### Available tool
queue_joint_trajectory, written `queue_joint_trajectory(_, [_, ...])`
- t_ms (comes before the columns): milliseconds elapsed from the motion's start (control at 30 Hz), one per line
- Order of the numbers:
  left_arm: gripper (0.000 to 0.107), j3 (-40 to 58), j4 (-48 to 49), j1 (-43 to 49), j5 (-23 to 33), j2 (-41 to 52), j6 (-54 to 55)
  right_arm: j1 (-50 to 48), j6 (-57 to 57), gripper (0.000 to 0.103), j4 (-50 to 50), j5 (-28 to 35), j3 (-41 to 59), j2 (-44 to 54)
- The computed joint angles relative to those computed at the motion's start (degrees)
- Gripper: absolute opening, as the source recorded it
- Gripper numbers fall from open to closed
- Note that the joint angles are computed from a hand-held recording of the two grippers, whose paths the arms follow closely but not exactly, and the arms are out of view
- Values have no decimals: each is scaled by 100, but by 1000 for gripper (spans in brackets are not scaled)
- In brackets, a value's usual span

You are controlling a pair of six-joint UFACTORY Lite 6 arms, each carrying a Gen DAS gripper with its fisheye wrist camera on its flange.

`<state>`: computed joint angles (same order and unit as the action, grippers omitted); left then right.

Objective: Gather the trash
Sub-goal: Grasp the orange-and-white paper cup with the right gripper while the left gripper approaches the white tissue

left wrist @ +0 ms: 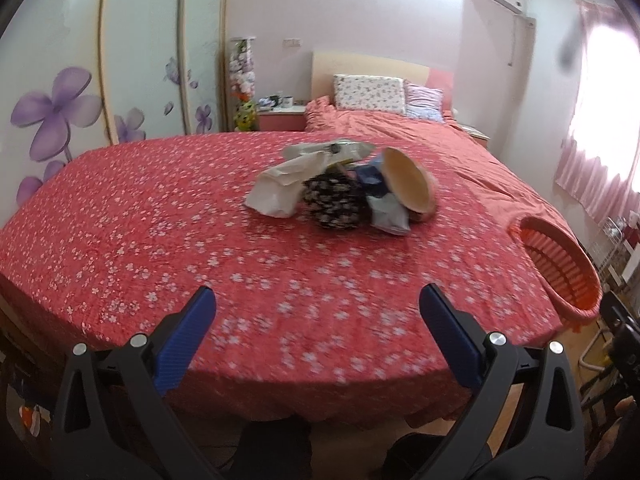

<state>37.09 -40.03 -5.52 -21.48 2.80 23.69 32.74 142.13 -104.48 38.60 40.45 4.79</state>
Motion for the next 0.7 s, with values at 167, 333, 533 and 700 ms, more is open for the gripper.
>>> queue_joint_trajectory(167, [99, 607, 1304, 859, 359, 633, -1020, -33, -50, 101, -416, -423, 781, 590])
queue_joint_trajectory(333, [99, 1322, 2176, 1513, 403, 1341, -1475, -104, -268, 101, -521, -774, 1716, 1273])
queue_joint_trajectory(533, [99, 2659, 3154, 1914, 838, 2359, -1992, -359, -1030, 88, -171, -1612, 3369, 2436])
queue_joint_trajectory(700, [99, 3950, 4490, 2102, 1421, 3264, -3253, -516, -2188, 64, 733, -2236, 4938, 3520])
